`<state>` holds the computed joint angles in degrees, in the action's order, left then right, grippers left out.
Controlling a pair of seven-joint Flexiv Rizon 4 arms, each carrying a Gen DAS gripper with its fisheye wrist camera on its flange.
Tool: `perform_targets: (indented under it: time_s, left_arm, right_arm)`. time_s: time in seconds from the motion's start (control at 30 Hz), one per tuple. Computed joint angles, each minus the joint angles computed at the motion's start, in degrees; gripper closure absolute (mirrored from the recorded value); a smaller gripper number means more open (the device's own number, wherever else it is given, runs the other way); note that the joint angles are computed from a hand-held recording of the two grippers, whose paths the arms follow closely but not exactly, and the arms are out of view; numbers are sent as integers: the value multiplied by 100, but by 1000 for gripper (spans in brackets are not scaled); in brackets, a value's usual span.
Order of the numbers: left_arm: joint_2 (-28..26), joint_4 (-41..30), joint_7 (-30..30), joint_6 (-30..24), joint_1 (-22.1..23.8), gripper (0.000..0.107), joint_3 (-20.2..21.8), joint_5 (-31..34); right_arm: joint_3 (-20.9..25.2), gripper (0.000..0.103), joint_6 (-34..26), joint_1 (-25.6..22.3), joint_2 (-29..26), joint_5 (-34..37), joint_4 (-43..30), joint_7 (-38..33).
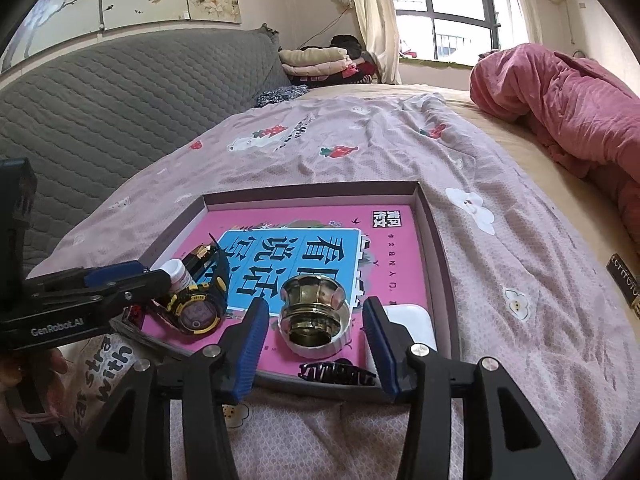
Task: Organize rigid objects
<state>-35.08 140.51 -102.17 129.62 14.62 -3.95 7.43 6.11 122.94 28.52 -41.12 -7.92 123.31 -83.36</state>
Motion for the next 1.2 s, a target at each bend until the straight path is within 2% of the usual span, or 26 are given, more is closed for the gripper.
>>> perform_targets:
  time_s: [0.17, 0.3, 0.43, 0.6, 0.7, 1.2]
  left_arm:
    - [86, 180, 20, 128, -250, 36, 145, -190]
    - [117, 321, -50, 304, -372, 33, 174, -252]
    - [201, 417, 61, 322, -700, 29, 323, -543]
    - [283, 514, 1, 357, -733, 29, 306, -588]
    - [350, 597, 36, 344, -949, 29, 409, -838]
    - [568, 1173, 59, 393, -1805, 29, 644, -1802]
  right_arm:
    - [-9, 50, 43, 17, 69, 56, 92, -30]
    - [-35, 49, 113, 42, 129, 106, 178, -103]
    - [-75, 49, 170, 102, 200, 246, 270, -151]
    - [-30, 47, 190, 65, 297, 353, 403, -110]
    - [-27, 42, 209, 65, 352, 410, 486, -81]
    - [-71, 41, 113, 434, 691, 943, 1162, -59]
